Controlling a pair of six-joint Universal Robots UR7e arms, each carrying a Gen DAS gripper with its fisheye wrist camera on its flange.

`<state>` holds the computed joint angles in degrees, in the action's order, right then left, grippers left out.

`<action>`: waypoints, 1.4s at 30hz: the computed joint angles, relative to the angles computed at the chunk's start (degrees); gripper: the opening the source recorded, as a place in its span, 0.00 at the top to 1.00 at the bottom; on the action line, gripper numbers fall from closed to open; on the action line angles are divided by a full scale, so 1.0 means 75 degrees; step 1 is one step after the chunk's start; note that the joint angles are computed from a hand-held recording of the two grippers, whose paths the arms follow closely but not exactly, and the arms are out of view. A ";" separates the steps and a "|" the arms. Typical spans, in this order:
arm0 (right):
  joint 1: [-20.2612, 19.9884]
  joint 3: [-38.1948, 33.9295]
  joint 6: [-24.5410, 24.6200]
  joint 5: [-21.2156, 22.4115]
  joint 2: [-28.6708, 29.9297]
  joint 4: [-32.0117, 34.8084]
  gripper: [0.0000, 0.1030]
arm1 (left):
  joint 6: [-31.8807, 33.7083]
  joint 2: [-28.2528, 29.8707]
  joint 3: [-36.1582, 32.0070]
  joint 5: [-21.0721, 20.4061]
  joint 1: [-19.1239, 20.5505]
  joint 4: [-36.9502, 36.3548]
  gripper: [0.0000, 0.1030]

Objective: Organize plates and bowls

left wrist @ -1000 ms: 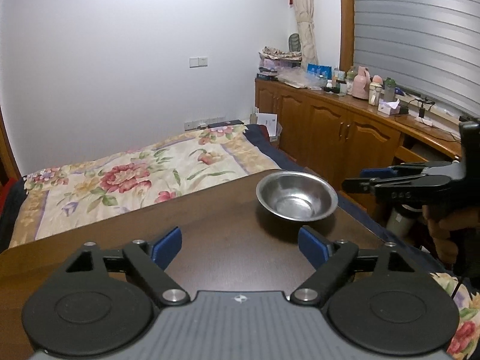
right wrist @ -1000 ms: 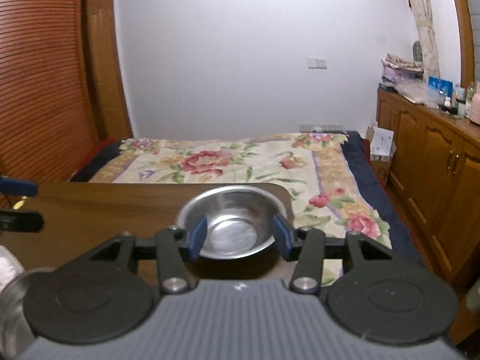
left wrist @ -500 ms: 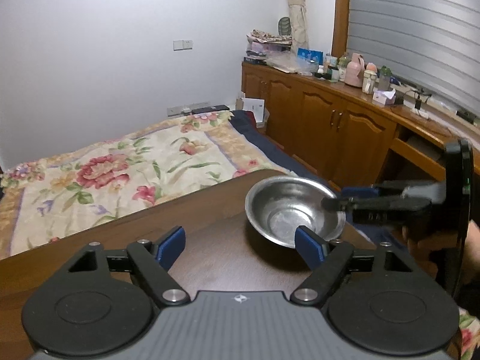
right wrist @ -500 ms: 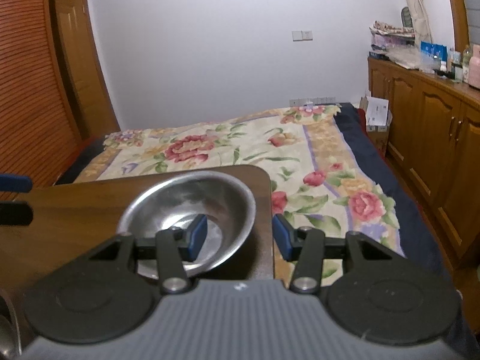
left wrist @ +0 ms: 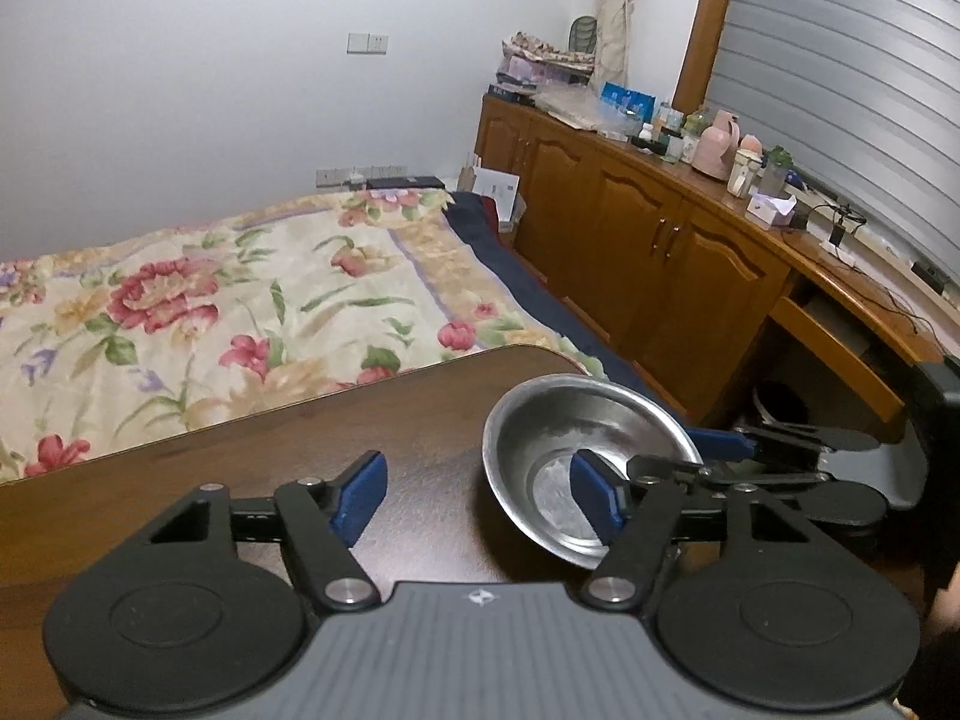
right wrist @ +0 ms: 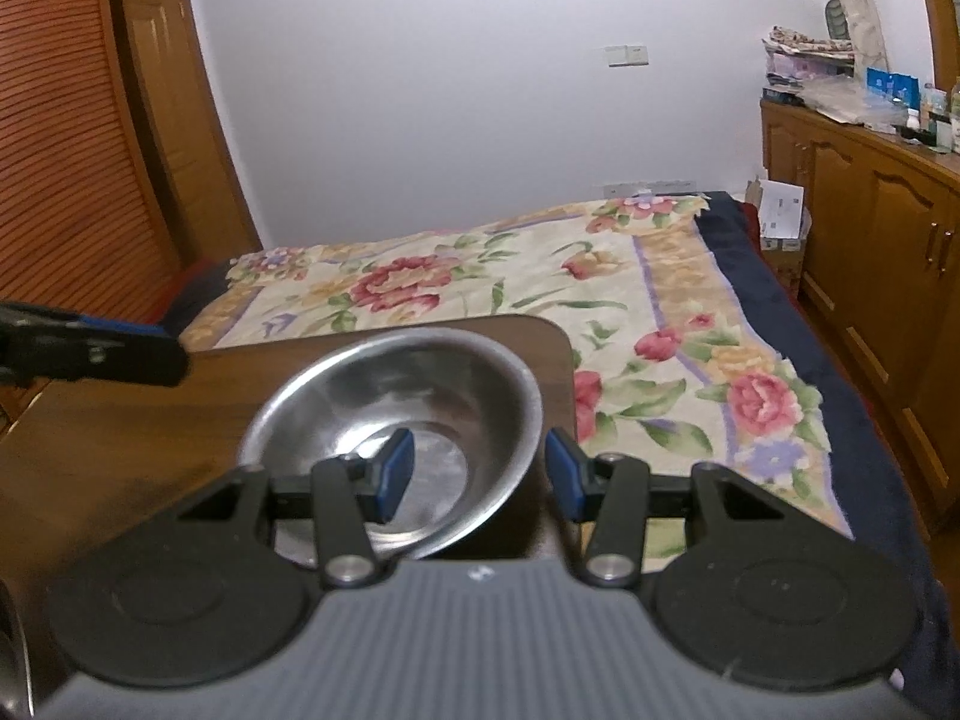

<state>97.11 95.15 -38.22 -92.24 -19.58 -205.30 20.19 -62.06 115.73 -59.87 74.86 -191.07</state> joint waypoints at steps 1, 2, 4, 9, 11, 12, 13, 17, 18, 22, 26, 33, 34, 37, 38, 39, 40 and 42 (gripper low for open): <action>-0.0004 0.0000 0.0017 0.0019 -0.0007 0.0030 0.52 | -0.0071 0.0043 -0.0070 0.0001 0.0014 0.0089 0.36; -0.0011 0.0000 0.0043 0.0035 -0.0016 0.0060 0.52 | -0.0160 0.0100 -0.0152 -0.0007 0.0048 0.0161 0.36; -0.0037 -0.0020 0.0118 0.0078 -0.0025 0.0138 0.52 | -0.0342 0.0183 -0.0344 -0.0105 0.0150 0.0427 0.38; -0.0038 -0.0068 0.0239 0.0067 -0.0031 0.0320 0.52 | -0.0710 0.0316 -0.0619 -0.0337 0.0291 0.0949 0.49; -0.0034 -0.0081 0.0269 0.0095 -0.0040 0.0415 0.52 | -0.0825 0.0330 -0.0706 -0.0424 0.0324 0.1150 0.53; -0.0043 -0.0088 0.0275 0.0124 -0.0048 0.0448 0.52 | -0.0857 0.0352 -0.0740 -0.0420 0.0331 0.1221 0.55; -0.0044 -0.0081 0.0294 0.0145 -0.0054 0.0463 0.52 | -0.0876 0.0375 -0.0771 -0.0378 0.0330 0.1271 0.57; -0.0065 -0.0037 0.0426 0.0235 -0.0091 0.0604 0.52 | -0.0991 0.0444 -0.0886 -0.0269 0.0348 0.1489 0.71; -0.0076 -0.0031 0.0478 0.0255 -0.0101 0.0635 0.52 | -0.0997 0.0449 -0.0898 -0.0267 0.0361 0.1527 0.71; -0.0094 -0.0031 0.0568 0.0232 -0.0105 0.0673 0.53 | -0.0986 0.0464 -0.0912 -0.0317 0.0398 0.1584 0.76; -0.0119 -0.0011 0.0701 0.0274 -0.0155 0.0824 0.71 | -0.0994 0.0416 -0.0916 -0.0415 0.0397 0.1757 0.85; -0.0035 0.0142 0.0773 0.0288 -0.0275 0.0771 0.76 | -0.0919 0.0127 -0.0591 -0.0276 0.0189 0.1495 0.86; -0.0003 0.0179 0.0770 0.0295 -0.0311 0.0749 0.76 | -0.0910 0.0068 -0.0531 -0.0260 0.0151 0.1461 0.86; 0.0094 0.0287 0.0737 0.0291 -0.0425 0.0671 0.76 | -0.0927 -0.0139 -0.0349 -0.0237 0.0033 0.1404 0.86; 0.0129 0.0327 0.0742 0.0284 -0.0465 0.0640 0.76 | -0.0944 -0.0205 -0.0302 -0.0232 0.0000 0.1413 0.86; 0.0158 0.0364 0.0754 0.0285 -0.0505 0.0612 0.76 | -0.0962 -0.0269 -0.0241 -0.0223 -0.0039 0.1402 0.86; 0.0181 0.0393 0.0757 0.0282 -0.0534 0.0583 0.76 | -0.0976 -0.0312 -0.0204 -0.0221 -0.0065 0.1400 0.86; 0.0250 0.0459 0.0731 0.0212 -0.0608 0.0516 0.76 | -0.1037 -0.0424 -0.0116 -0.0198 -0.0151 0.1416 0.86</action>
<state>98.99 98.59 -32.73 -90.65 -24.14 -201.43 12.41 -65.24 114.86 -61.36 73.73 -180.45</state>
